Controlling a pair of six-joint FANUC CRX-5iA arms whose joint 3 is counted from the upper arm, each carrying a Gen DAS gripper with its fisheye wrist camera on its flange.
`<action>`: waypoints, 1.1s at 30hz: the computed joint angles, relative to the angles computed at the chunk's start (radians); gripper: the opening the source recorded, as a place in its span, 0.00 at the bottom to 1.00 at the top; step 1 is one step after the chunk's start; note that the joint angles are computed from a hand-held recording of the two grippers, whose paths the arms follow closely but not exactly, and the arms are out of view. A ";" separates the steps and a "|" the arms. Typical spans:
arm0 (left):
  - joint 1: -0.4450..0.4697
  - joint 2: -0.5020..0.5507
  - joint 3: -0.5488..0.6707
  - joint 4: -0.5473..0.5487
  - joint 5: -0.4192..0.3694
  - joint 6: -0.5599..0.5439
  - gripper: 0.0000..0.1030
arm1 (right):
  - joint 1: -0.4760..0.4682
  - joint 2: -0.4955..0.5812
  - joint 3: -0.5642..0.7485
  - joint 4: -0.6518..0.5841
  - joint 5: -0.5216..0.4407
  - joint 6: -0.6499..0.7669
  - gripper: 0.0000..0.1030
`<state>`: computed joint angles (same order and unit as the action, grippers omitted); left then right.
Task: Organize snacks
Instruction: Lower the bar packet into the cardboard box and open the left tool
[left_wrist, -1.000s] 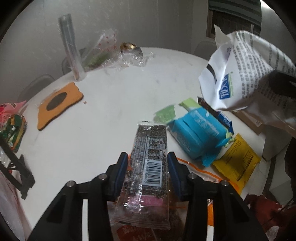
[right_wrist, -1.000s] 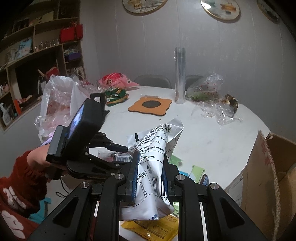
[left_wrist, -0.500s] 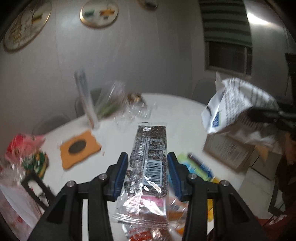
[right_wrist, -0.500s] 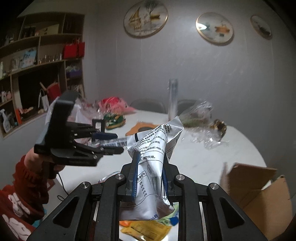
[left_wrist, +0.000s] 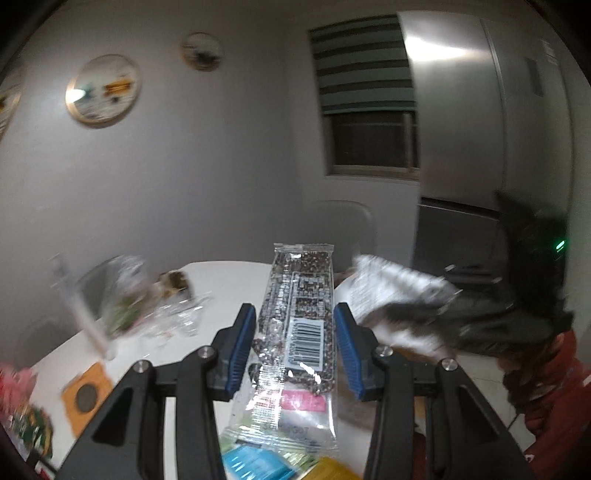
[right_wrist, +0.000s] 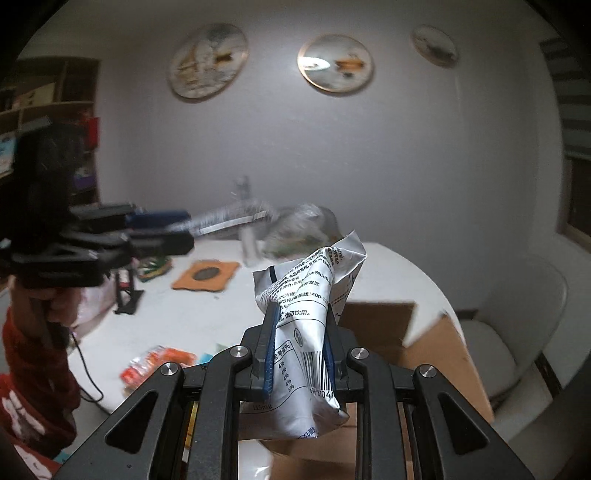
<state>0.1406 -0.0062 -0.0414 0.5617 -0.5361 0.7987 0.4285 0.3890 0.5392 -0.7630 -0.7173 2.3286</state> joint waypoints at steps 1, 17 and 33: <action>-0.016 0.030 0.034 -0.002 -0.024 0.000 0.39 | -0.004 0.012 0.007 0.016 -0.006 -0.015 0.15; -0.101 0.368 0.454 -0.189 -0.378 0.210 0.39 | -0.007 0.251 0.283 0.210 -0.263 -0.160 0.15; -0.111 0.414 0.535 -0.316 -0.471 0.262 0.55 | 0.015 0.287 0.315 0.276 -0.304 -0.219 0.23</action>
<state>0.0298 0.4083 0.4933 0.2453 -1.0069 1.0606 0.4435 0.6759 0.8538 -0.4873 -1.0216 2.1097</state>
